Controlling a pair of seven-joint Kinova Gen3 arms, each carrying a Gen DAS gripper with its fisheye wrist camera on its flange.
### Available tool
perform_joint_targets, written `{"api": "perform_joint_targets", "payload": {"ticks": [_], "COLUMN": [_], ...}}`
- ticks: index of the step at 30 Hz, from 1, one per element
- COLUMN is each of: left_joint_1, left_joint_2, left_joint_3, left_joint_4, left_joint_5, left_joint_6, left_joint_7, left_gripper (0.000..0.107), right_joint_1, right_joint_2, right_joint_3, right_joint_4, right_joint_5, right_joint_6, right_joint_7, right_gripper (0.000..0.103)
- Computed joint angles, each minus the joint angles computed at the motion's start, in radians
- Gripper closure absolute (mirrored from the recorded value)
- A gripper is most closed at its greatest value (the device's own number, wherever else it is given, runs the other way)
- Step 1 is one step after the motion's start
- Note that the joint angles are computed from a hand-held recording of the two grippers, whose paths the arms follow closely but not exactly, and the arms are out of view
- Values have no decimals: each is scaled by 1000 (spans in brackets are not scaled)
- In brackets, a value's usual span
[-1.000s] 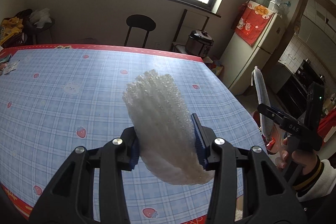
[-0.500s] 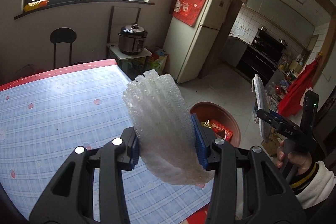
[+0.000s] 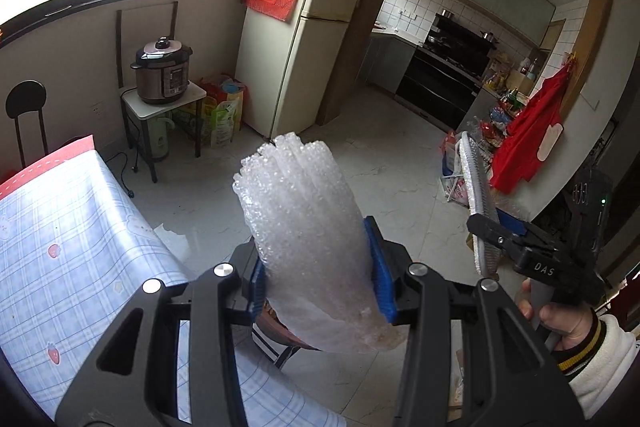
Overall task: Collect trash
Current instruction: 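Carry the foam sleeve and grey sponge over to the bin, then open both tools above the bin to drop the sponge and foam sleeve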
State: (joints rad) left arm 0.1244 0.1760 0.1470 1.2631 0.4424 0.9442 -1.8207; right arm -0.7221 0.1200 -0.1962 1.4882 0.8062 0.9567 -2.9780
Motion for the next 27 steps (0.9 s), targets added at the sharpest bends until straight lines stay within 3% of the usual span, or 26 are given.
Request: {"api": "perform_joint_targets", "payload": {"ticks": [5,9,12,17,21,24,26,27], "left_joint_1": [9,-10,-15,-5,20,36,53,66], "left_joint_2": [7,-5,-8,6,27,43,36,27], "left_joint_3": [-9,-23,-27,-19,-2,15,18,16], "left_joint_4": [-6,0,-3,-20,-48,-69,-63,-54], "left_joint_5": [-39,-58,-73,-92,-102,-93,-102,-117], "left_joint_6": [-4,2,2,9,12,1,-40,-68], "left_joint_7": [31,48,61,75,75,50,41,46], "left_gripper": [63,63,62,62,61,46,16,14], "right_joint_1": [49,41,23,-13,-33,-23,-16,-13], "right_joint_2": [64,125,147,115,56,16,-7,-16], "right_joint_3": [24,58,87,119,112,83,59,46], "right_joint_4": [-69,-163,-217,-207,-152,-117,-99,-93], "right_joint_5": [-98,-154,-171,-148,-87,-53,-34,-23], "right_joint_6": [-99,-126,-131,-146,-117,-73,-35,-12], "right_joint_7": [150,256,311,290,206,158,132,121], "right_gripper": [13,5,5,5,5,5,5,5]}}
